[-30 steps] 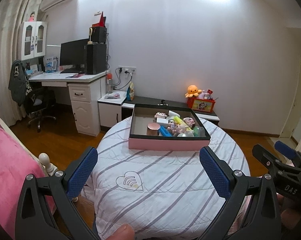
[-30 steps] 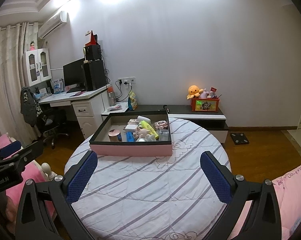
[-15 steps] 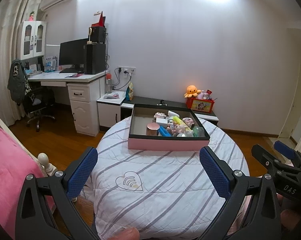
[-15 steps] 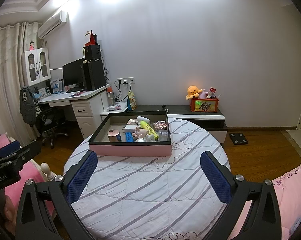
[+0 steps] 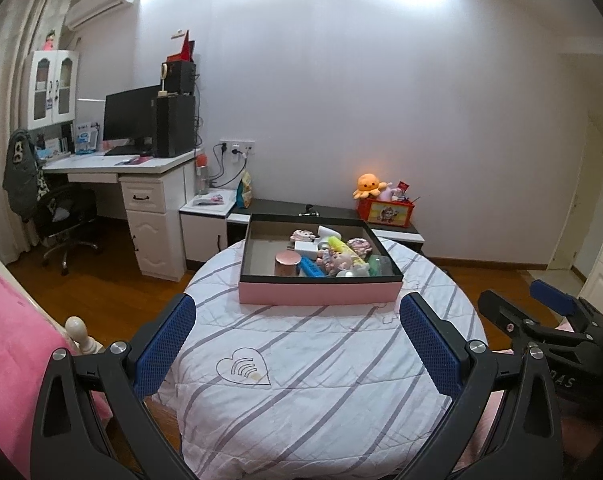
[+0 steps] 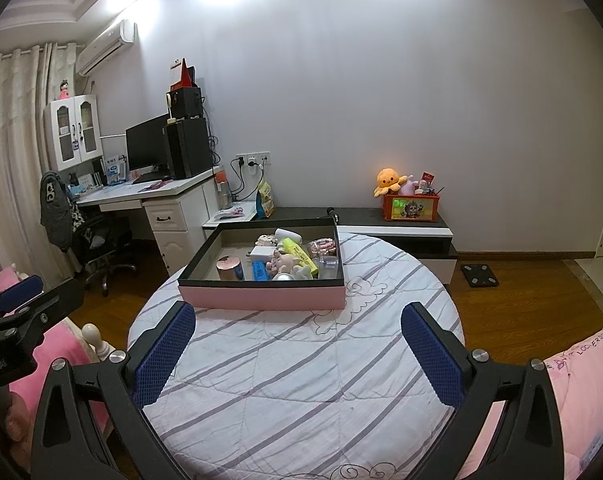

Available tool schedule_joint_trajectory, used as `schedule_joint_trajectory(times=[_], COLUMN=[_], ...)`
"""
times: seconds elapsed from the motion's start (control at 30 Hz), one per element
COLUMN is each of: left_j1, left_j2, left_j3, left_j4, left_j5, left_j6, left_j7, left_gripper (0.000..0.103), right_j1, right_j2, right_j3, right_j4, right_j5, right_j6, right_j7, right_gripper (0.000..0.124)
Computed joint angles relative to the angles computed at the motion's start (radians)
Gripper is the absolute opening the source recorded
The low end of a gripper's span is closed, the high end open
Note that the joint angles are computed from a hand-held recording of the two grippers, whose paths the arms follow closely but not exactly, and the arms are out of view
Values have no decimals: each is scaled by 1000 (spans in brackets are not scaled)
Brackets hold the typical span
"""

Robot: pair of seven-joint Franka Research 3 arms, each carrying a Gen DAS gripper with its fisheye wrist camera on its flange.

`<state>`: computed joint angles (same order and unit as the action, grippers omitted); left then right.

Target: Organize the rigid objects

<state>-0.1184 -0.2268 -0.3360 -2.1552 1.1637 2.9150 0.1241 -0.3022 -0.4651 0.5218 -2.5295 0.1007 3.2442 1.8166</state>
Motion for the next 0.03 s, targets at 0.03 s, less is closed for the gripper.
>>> schedule_joint_trajectory(times=[0.03], left_j1=[-1], left_j2=[-1], left_j3=[0], left_j4=[0], left_j5=[-1], left_j6=[0], left_j7=[1], left_gripper=[103], right_j1=[1], right_j2=[0], right_j3=[-1], right_j4=[0], right_j5=[-1], right_j6=[-2], right_j7=[0], right_gripper=[103])
